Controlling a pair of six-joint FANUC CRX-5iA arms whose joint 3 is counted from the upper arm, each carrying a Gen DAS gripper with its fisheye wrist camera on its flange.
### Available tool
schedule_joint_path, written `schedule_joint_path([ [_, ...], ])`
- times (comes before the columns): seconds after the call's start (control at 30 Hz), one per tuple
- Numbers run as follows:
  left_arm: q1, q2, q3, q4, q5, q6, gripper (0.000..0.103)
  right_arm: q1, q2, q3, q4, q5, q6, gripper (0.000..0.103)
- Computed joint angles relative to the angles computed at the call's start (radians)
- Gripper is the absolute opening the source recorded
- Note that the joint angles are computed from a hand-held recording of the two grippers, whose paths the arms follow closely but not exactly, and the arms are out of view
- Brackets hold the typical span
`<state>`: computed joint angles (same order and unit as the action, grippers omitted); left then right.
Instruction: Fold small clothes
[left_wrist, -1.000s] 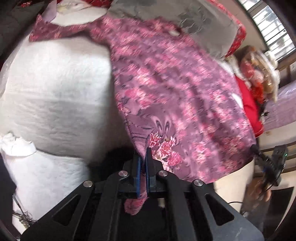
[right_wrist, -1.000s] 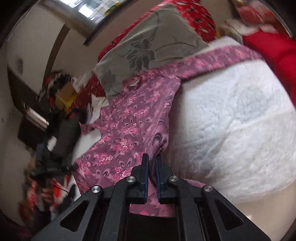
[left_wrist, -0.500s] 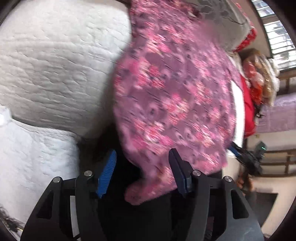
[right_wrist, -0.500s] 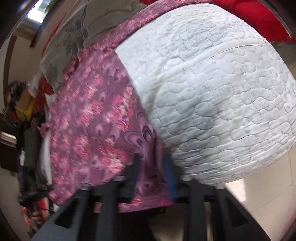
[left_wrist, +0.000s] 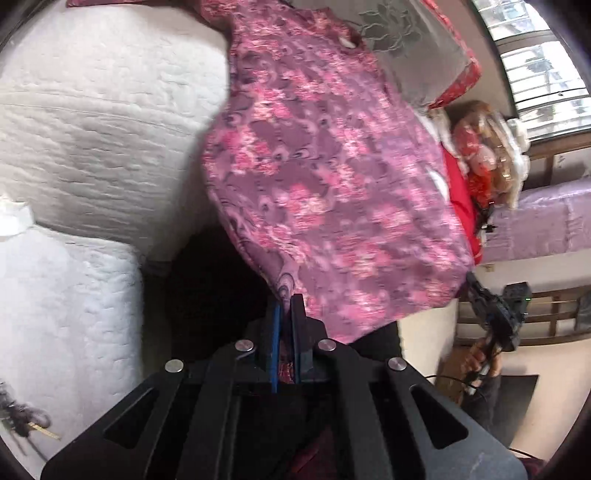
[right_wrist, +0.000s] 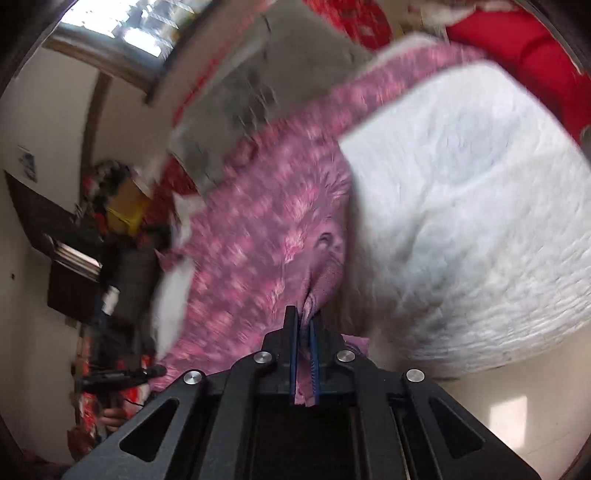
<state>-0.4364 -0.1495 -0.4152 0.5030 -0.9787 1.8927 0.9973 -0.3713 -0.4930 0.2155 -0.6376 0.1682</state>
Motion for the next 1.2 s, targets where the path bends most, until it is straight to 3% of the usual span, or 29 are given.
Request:
schedule_joint_path([
  [0.17, -0.027, 0.127, 0.063, -0.126, -0.121, 0.124, 0.003, -0.013, 0.046, 0.002, -0.106, -0.122, 0.012, 0.005],
  [0.27, 0.004, 0.107, 0.023, -0.090, -0.104, 0.095, 0.004, -0.039, 0.119, 0.029, -0.213, -0.197, 0.047, 0.005],
  [0.37, 0.011, 0.094, 0.130, -0.239, -0.134, 0.138, 0.004, -0.047, 0.162, 0.087, -0.168, -0.302, 0.056, 0.011],
  [0.43, 0.033, 0.110, 0.207, -0.288, -0.131, 0.125, 0.015, -0.044, 0.172, 0.107, -0.077, -0.321, 0.035, 0.011],
  [0.5, 0.058, 0.154, 0.272, -0.312, -0.106, 0.110, 0.059, -0.063, 0.200, 0.141, 0.000, -0.267, 0.054, 0.013],
  [0.57, 0.073, 0.219, 0.360, -0.374, -0.080, 0.152, 0.067, -0.092, 0.250, 0.195, 0.006, -0.224, 0.100, 0.026],
  [0.7, 0.140, 0.382, 0.492, -0.315, -0.013, 0.166, 0.067, -0.142, 0.426, 0.346, -0.022, -0.159, 0.243, 0.030],
  [0.8, 0.153, 0.529, 0.654, -0.354, -0.066, 0.246, 0.067, -0.160, 0.595, 0.514, -0.080, -0.163, 0.345, 0.030],
  [0.87, 0.148, 0.612, 0.766, -0.433, -0.149, 0.322, 0.065, -0.163, 0.670, 0.571, -0.080, -0.144, 0.362, 0.030],
  [0.93, 0.153, 0.661, 0.818, -0.465, -0.184, 0.362, 0.016, -0.170, 0.733, 0.640, -0.090, -0.167, 0.391, 0.030],
  [0.97, 0.162, 0.661, 0.811, -0.453, -0.178, 0.358, 0.004, -0.175, 0.767, 0.684, -0.094, -0.197, 0.407, 0.028],
  [1.03, 0.168, 0.611, 0.755, -0.497, -0.117, 0.415, 0.004, -0.174, 0.786, 0.701, -0.064, -0.183, 0.397, 0.027],
  [1.13, 0.170, 0.607, 0.744, -0.552, -0.150, 0.433, 0.006, -0.171, 0.767, 0.646, 0.003, -0.113, 0.341, 0.030],
  [1.17, 0.177, 0.621, 0.742, -0.534, -0.174, 0.425, 0.007, -0.179, 0.788, 0.672, -0.038, -0.152, 0.377, 0.029],
  [1.2, 0.181, 0.607, 0.710, -0.519, -0.146, 0.425, 0.008, -0.185, 0.805, 0.687, -0.069, -0.174, 0.405, 0.028],
])
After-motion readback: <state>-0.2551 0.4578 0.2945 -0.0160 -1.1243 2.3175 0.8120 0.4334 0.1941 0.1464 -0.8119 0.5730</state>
